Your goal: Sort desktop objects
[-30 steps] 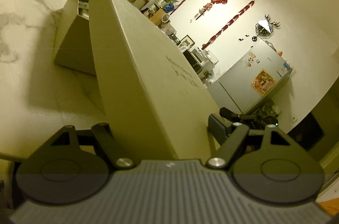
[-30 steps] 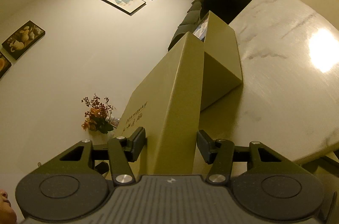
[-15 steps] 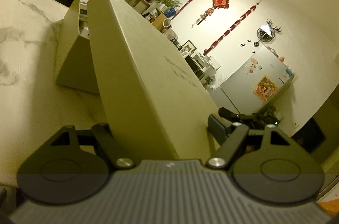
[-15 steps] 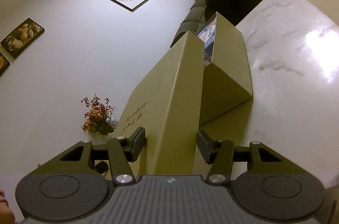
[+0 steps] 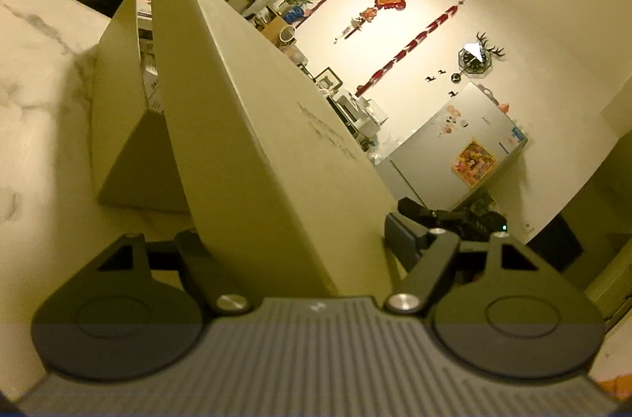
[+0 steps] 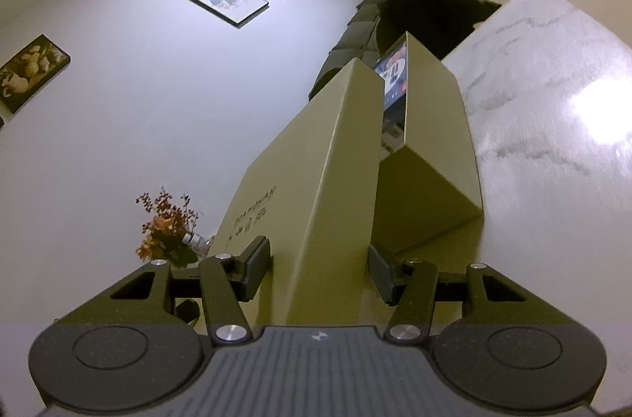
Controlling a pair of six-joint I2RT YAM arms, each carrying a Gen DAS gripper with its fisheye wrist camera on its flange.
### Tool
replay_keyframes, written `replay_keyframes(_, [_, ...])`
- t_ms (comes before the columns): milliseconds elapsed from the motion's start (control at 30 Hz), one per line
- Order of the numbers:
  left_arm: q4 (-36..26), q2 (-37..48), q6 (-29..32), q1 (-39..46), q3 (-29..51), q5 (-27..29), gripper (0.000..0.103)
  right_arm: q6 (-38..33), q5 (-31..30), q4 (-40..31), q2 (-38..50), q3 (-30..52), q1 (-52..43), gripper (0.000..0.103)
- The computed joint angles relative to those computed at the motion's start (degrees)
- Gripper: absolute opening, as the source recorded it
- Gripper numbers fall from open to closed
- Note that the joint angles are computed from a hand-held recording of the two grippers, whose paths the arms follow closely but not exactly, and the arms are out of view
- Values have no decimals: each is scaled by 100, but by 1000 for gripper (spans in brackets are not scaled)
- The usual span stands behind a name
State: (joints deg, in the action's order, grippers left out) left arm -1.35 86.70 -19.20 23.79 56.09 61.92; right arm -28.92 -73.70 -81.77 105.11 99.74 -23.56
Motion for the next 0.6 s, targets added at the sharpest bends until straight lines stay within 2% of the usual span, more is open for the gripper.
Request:
replay_keyframes(100, [-99, 188, -35, -23, 270, 6, 75, 1154, 23, 1175, -313, -392, 133, 58])
replay_keyframes(200, [-195, 280, -13, -45, 446, -28, 75, 1820, 41, 1799, -341, -433, 241, 58])
replay_keyframes(600, [-33, 577, -380, -249, 805, -326, 75, 2571, 132, 2231, 325, 475, 520, 58])
